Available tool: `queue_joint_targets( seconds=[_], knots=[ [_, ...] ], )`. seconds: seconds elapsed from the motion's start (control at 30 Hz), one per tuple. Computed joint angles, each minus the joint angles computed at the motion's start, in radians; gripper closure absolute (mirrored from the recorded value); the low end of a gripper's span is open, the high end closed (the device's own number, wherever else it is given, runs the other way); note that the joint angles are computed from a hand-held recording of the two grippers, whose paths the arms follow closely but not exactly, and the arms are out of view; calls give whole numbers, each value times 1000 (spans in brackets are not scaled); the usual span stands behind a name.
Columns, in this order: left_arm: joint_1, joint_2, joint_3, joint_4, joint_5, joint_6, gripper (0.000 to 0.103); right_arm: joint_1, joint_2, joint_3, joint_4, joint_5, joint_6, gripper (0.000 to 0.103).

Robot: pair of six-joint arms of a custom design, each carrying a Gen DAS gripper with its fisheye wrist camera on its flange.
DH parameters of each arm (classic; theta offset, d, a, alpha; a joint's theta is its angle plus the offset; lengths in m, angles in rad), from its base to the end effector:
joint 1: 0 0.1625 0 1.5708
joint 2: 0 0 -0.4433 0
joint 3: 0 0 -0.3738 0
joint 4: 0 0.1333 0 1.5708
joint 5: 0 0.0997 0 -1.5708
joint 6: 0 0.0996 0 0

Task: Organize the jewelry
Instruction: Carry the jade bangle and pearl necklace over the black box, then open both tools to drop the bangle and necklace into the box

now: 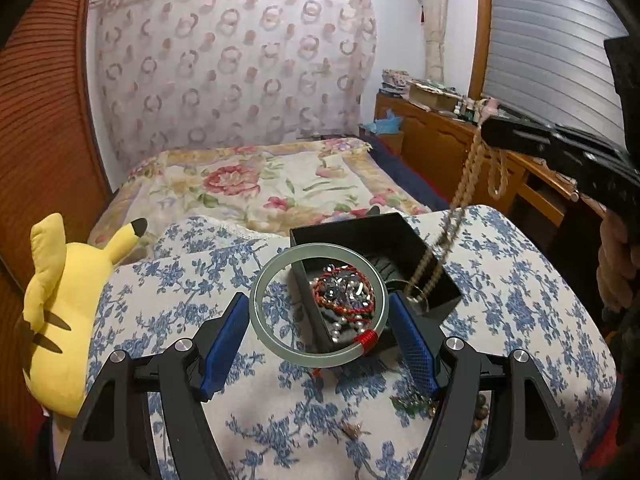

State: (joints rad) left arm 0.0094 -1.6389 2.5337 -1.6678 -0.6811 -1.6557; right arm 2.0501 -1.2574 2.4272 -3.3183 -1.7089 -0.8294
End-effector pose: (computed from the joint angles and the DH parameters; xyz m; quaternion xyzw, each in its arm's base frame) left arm -0.2264 -0.2128 0.1980 0.1277 0.8388 -0.4095 0.3354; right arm 0.2998 -0.3175 0.2119 0.5664 -0.7707 0.2683 0.1146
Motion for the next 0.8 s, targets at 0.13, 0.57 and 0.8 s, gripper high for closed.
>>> queue_joint_targets(
  seconds=[0.13, 0.57, 0.8],
  knots=[
    [46, 10, 4, -62, 20, 56, 35, -7, 15, -6, -1, 9, -7, 98],
    [168, 82, 8, -285, 56, 244, 35, -42, 149, -125, 7, -22, -7, 97],
    [223, 128, 6, -399, 66, 339, 35, -84, 165, -124, 35, -16, -1, 85]
  ],
)
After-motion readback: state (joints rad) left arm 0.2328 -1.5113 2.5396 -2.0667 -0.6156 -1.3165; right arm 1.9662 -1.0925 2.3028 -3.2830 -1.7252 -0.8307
